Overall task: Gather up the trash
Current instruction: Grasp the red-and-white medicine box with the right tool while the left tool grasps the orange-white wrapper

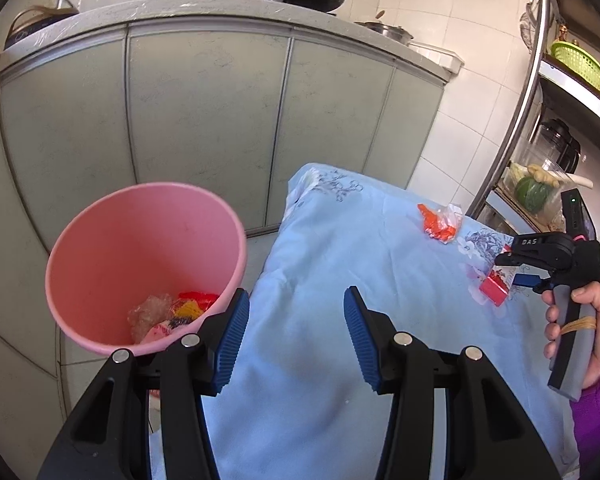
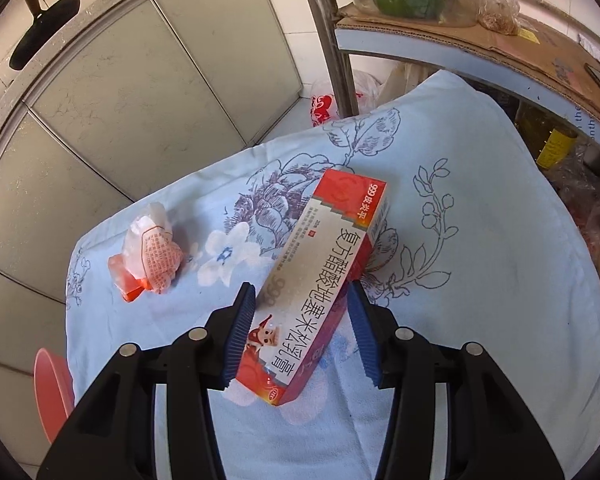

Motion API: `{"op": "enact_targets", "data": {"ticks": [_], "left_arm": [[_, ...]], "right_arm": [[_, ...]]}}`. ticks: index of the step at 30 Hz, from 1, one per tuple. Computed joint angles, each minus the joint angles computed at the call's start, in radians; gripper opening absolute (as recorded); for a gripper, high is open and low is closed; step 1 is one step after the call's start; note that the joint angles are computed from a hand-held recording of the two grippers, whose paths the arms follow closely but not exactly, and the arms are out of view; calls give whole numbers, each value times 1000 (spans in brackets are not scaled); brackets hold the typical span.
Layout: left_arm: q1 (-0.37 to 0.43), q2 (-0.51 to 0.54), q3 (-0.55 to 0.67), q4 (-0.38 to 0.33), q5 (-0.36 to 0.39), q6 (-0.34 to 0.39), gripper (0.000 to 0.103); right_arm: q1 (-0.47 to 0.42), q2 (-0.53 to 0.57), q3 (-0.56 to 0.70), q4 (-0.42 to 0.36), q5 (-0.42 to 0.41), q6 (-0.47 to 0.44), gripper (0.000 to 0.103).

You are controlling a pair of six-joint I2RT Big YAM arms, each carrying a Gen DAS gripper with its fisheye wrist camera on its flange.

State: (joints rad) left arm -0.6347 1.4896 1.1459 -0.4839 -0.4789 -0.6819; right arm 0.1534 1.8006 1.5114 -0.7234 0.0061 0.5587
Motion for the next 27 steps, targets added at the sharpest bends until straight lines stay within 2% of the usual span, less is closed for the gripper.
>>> {"op": "enact_targets", "data": {"ticks": [3, 6, 9, 14, 21, 24, 27], "left_arm": [[-8, 25, 43, 0, 2, 35, 49], [-17, 57, 96, -8, 7, 68, 49], [-20, 99, 155, -23, 27, 100, 49], [-6, 202, 280, -70, 112, 118, 49], [14, 368, 479, -96, 235, 158, 49], [18, 452, 590, -127, 259, 148, 49], [19, 524, 689, -162, 263, 136, 49]], "right_arm": [[3, 2, -4, 24, -1, -1, 49], [9, 8, -10, 50, 13, -21, 56], [5, 12, -25, 76, -13, -48, 57], [-1, -27, -98, 155, -70, -163, 57], [-23, -102, -205, 188, -177, -272, 52], [-12, -127, -242, 212, -172, -313, 52], [7, -141, -271, 244, -132, -362, 52]]}}
